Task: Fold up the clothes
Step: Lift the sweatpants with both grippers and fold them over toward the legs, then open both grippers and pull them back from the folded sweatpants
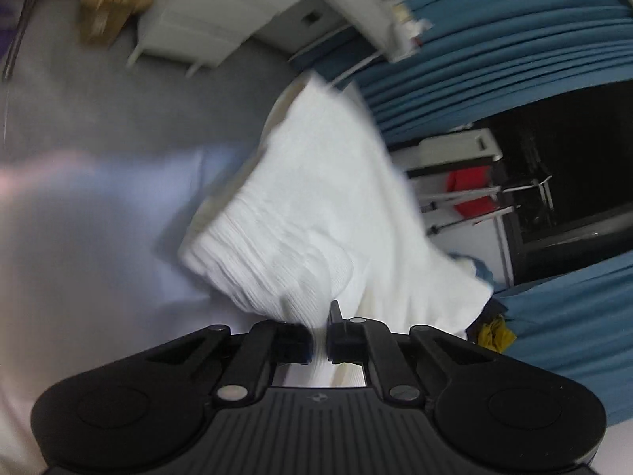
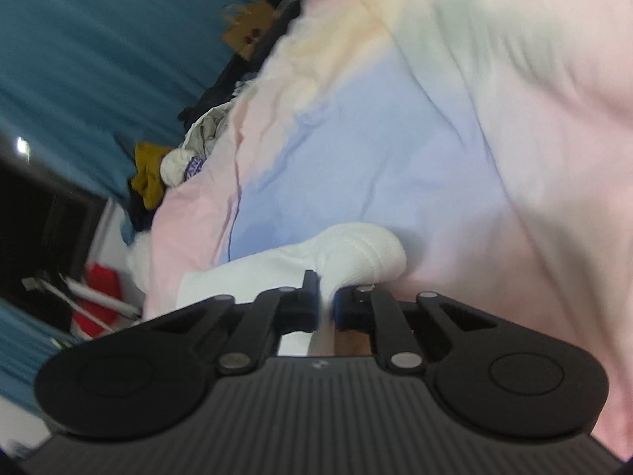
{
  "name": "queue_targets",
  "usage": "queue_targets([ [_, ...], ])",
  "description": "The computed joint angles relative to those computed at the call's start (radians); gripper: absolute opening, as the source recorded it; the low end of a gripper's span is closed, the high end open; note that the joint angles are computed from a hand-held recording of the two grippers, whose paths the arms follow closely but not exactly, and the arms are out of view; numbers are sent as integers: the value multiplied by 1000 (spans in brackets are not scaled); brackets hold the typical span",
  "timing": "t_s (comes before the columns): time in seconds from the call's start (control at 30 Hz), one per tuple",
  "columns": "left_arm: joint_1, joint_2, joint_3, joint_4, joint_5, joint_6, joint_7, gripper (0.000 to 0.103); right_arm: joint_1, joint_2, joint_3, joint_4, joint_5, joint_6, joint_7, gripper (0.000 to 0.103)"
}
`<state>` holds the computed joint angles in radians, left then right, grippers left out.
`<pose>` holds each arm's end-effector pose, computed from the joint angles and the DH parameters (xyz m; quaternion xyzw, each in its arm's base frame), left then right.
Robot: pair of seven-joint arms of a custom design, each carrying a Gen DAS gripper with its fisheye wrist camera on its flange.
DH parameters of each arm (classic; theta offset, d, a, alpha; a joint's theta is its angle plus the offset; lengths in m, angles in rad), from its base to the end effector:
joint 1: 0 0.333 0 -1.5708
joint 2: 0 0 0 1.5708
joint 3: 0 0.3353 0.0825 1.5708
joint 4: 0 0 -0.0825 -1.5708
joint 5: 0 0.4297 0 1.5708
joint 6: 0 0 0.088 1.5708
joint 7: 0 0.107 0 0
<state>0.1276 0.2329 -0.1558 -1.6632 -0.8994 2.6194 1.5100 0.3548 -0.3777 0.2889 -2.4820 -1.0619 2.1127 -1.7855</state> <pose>0.7250 0.0084 0.5521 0.7966 -0.3778 0.4696 0.0459 0.3965 0.2493 0.4388 0.0553 0.8766 -0.2757 0.3905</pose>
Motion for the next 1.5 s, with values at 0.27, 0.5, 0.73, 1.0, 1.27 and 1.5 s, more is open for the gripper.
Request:
queue_targets([
  [0.27,71,-7,30,91,121,-221,11,6,54,17,101,101,-52,-415,-141,5],
  [0.5,96,-99,92,-99,127,-307,131,7,100,1,-42,45,299,-202,-178,6],
  [0.73,77,-102,94,-100,158,-283,201,12,53,15,-24,35,363,-155,-187,8],
  [1.0,73,-153,105,-137,106,-281,299,41,66,25,20,80,358,-258,-65,13],
  [1.27,49,-282,121,-247,117,-192,438,62,109,111,11,208,433,-484,-91,44],
  [1.5,-44,-417,138,-349,47,-59,650,80,157,175,14,325,316,-649,-224,45],
])
